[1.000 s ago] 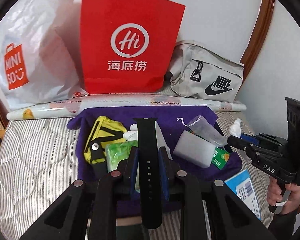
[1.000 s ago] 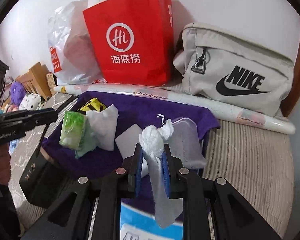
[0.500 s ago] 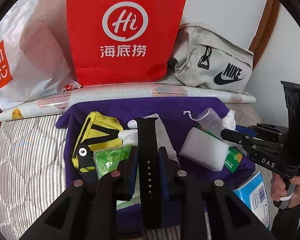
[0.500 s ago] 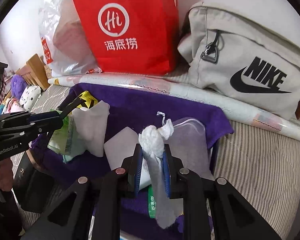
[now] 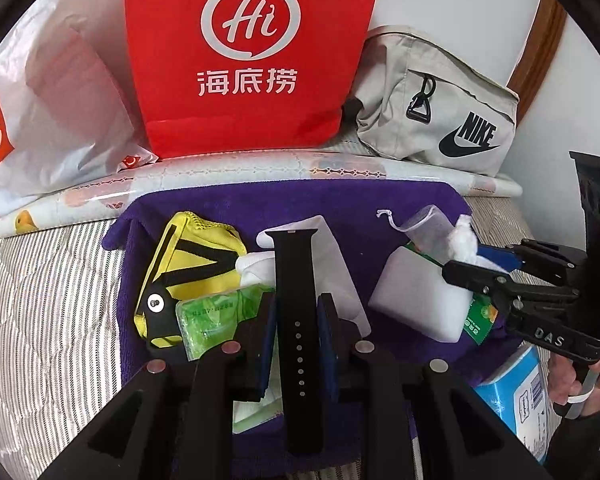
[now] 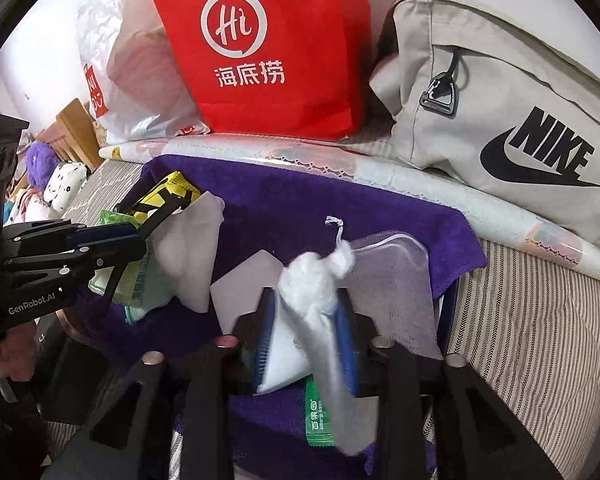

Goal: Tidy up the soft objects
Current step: 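Lower the black strap onto the towel and open the left gripper while the right gripper lowers the tissue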

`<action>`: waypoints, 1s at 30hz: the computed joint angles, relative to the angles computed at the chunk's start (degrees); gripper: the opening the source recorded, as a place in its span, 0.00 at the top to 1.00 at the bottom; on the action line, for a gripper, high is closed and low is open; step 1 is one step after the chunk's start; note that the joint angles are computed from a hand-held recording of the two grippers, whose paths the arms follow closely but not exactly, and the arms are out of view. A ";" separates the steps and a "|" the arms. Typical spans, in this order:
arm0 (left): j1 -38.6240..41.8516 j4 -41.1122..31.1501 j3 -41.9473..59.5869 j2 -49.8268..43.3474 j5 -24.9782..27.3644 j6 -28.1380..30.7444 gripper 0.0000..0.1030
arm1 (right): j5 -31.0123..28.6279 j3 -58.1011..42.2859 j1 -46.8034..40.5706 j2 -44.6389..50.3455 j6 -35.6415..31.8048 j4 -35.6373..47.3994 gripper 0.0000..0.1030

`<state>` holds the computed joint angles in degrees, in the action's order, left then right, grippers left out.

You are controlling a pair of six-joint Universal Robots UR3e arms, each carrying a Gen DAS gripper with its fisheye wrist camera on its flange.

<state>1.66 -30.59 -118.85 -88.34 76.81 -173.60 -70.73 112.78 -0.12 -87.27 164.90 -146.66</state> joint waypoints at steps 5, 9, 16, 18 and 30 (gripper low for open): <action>-0.16 -0.36 0.08 0.34 0.25 0.29 0.80 | 0.28 0.34 0.06 -0.67 -0.04 -0.44 0.51; -0.32 -1.78 0.56 0.98 0.97 -0.02 0.79 | 0.41 0.08 -0.17 -1.68 0.52 0.18 0.46; -0.08 -4.49 0.66 3.94 1.71 -0.01 0.72 | 0.91 1.10 -1.23 -5.69 0.96 1.28 0.42; -0.06 -5.35 0.53 5.06 1.84 0.17 0.68 | 0.84 1.28 -1.16 -6.89 0.73 2.07 0.42; 1.74 -10.78 -2.31 14.61 -0.42 2.02 0.52 | 15.71 2.92 -8.88 -15.53 0.69 13.39 0.41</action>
<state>3.40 -41.37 -121.16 -73.73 76.39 -171.59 -55.03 115.70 -8.99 -102.80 165.58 -133.27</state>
